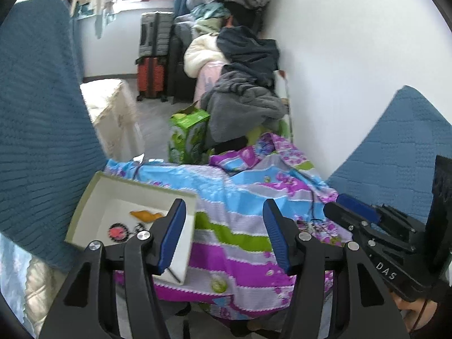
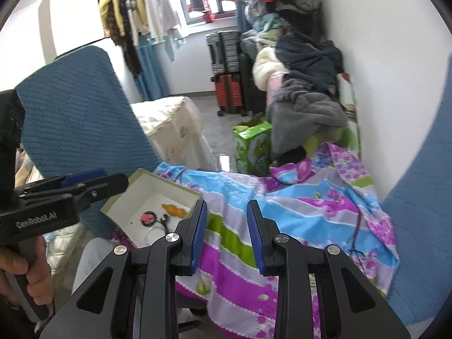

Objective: Organize jewelry
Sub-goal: 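Move both open tools from the box back to the jewelry pile, then grasp the black-and-white patterned bangle with the left tool while the right tool grasps the red bead bracelet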

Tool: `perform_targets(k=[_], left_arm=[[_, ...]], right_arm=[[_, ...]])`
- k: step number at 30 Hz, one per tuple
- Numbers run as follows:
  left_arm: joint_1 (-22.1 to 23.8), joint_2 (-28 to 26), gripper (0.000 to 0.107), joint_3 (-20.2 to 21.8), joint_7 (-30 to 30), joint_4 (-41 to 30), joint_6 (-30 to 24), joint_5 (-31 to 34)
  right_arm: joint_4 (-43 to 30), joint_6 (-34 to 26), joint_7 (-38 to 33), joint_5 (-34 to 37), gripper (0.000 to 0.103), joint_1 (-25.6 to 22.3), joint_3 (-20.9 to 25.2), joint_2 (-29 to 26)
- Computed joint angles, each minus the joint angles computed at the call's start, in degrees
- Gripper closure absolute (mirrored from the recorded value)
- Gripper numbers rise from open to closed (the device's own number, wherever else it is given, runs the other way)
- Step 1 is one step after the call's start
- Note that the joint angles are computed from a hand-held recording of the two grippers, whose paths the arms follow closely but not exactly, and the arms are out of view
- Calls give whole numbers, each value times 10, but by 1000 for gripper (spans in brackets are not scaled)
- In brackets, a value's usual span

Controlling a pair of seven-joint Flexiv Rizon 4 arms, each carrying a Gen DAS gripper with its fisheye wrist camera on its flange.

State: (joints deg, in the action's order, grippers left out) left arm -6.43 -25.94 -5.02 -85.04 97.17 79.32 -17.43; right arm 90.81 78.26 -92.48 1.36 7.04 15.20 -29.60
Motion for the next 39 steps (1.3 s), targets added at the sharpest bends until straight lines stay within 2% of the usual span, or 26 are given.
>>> perform_targets(k=[9,21,31,39], left_arm=[[-7,-24,49,-45,47,-28,-12,-18],[-33,-63,49,-66,79,-60,-31,-33],[-53,-106,49,-68,84,-92,-53,-34],[-74,-147,49,-51,69,-140,-88,-19]], right_arm=[[57,38,57,-19,76,-5,-52,35],[132,75,146,-67,76,-17,-105,60],[162,88,185,-90,76,-37,-120,51],[144,77,189,-93,76,-60,-109,21]])
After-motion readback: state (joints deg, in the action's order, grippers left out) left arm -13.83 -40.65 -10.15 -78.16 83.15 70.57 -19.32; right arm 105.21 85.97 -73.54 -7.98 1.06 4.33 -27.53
